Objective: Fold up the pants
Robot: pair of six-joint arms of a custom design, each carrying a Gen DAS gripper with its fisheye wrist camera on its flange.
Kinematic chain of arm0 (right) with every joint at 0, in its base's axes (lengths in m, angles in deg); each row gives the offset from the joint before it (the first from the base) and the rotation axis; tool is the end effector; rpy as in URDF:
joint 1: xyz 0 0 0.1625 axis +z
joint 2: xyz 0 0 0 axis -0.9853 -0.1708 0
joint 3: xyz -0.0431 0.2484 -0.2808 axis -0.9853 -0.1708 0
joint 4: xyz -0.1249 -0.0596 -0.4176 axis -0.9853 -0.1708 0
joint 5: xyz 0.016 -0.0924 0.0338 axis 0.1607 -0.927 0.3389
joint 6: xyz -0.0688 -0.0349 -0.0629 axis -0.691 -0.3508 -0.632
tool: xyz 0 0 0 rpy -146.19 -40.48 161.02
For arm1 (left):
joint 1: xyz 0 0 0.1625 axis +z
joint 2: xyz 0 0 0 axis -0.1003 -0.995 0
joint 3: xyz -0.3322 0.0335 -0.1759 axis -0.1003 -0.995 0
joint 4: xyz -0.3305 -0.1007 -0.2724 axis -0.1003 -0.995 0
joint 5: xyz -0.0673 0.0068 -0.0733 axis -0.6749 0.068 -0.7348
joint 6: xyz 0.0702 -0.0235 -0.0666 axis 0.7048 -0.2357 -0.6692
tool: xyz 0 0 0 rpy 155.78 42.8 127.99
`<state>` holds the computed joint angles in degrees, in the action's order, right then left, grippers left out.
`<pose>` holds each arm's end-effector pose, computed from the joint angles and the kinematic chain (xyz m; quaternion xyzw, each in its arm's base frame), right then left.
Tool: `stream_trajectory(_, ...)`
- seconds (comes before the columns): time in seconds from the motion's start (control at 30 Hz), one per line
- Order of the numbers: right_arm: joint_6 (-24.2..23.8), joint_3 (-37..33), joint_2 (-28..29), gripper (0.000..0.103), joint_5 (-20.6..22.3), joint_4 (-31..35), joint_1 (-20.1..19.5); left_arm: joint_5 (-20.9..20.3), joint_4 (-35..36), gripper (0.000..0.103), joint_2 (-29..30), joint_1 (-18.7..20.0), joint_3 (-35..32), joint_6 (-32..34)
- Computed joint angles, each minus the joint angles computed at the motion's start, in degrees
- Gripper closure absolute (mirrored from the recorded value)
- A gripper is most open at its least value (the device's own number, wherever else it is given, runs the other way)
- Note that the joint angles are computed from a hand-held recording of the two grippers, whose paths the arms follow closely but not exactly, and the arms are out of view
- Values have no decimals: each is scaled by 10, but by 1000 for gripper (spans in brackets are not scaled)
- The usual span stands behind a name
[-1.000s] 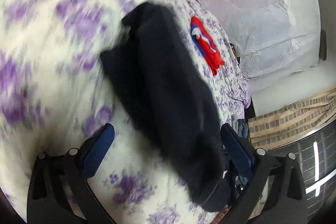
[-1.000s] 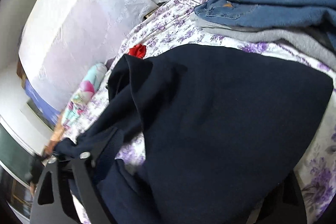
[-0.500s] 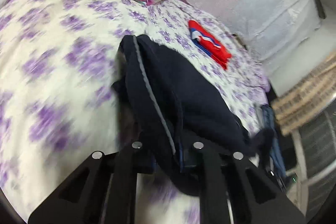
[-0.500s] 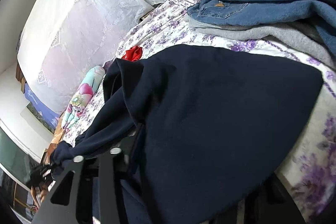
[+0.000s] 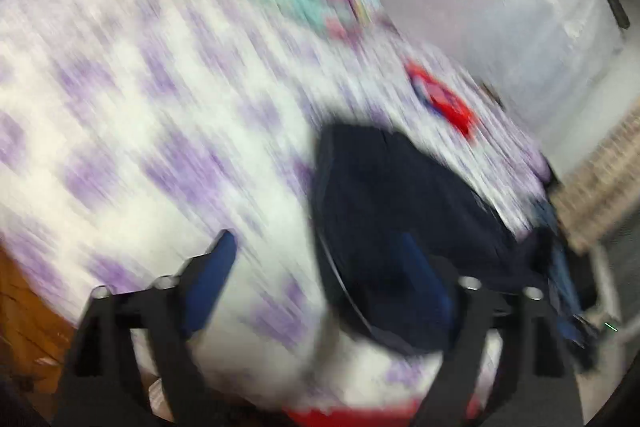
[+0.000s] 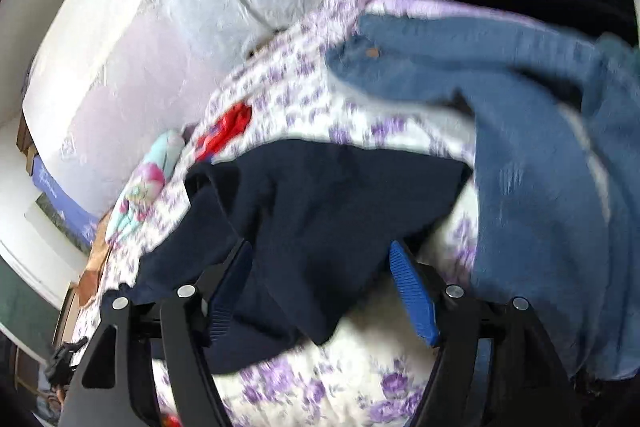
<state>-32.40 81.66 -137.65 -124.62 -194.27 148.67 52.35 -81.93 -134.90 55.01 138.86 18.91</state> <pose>-0.0351 -0.4888 0.2893 0.0575 -0.9013 0.4141 0.1137 -0.0269 -0.3699 0.2398 -0.1202 0.8300 -0.4908 0.2362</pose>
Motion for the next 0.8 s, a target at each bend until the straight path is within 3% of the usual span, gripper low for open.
stream_trajectory(0.07,-7,-8,2,31,14,0,17,40,-10,20,2,-19,-19,32)
stream_trajectory(0.13,-13,-11,8,31,29,-1,32,0,-83,20,64,6,-80,115)
stream_trajectory(0.2,-18,-20,24,28,56,19,49,-75,-80,20,125,45,-151,164)
stream_trajectory(0.27,-21,-28,45,26,63,37,67,-140,-37,20,213,90,-250,222)
stream_trajectory(0.4,-38,-32,80,24,32,33,91,-167,97,21,366,151,-425,242)
stream_trajectory(0.53,-32,-38,97,24,-5,32,94,-183,188,25,461,201,-535,248)
stream_trajectory(0.57,-28,-42,105,24,-10,31,93,-209,216,26,476,217,-559,233)
stream_trajectory(0.63,-23,-43,106,23,-11,35,87,-243,202,22,492,237,-569,244)
stream_trajectory(0.7,-16,-54,119,23,-11,37,86,-211,161,23,500,221,-547,299)
stream_trajectory(0.77,-11,-65,134,23,-13,38,86,-174,113,44,502,202,-518,354)
stream_trajectory(0.8,-7,-72,143,23,-15,39,89,-166,78,48,499,194,-502,378)
